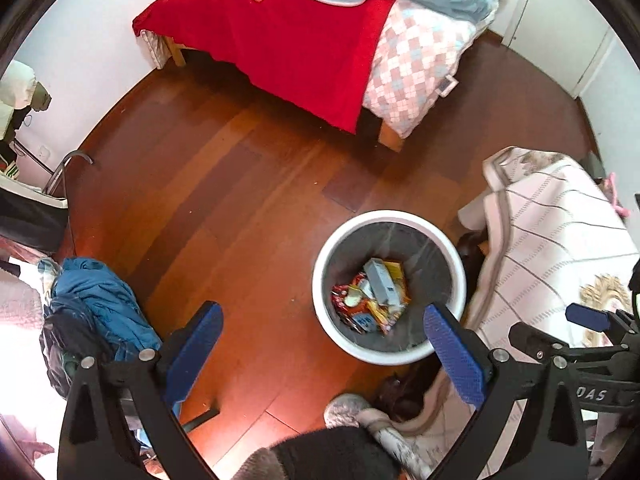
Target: Collect trash
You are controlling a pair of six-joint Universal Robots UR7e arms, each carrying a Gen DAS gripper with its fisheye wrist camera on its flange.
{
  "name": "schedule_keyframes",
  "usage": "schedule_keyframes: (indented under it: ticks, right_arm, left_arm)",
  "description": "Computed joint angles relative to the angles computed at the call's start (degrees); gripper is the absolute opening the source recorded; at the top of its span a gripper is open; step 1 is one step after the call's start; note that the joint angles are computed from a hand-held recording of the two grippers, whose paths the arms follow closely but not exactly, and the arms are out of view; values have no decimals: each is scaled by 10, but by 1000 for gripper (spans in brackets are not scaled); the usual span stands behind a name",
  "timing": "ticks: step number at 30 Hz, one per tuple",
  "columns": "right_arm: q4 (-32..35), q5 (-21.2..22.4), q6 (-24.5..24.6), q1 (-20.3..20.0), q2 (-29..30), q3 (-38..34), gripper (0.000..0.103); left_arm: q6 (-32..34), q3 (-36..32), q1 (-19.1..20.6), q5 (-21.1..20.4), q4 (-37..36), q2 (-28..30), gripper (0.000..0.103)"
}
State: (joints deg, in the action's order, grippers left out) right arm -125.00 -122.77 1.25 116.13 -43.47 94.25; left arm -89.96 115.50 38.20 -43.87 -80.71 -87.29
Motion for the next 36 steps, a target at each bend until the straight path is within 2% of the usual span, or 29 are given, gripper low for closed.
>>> schedule_keyframes:
  ticks: [9,18,26,36]
  right_arm:
    - [1,72,-7,51,-150,70,103]
    - [31,136,-12,105,-271,84,103]
    - [79,190,-3,143,-338,68,103]
    - [133,218,-3,171,-358,35,103]
  left_arm:
    - [-91,-35,-130,-12,104,-27,103]
    - [-164,-109,-246,-10,216,-19,103]
    - [-189,-149,-307,-11,246,-9,103]
    - [-206,-182,-344,-14,267,5,103]
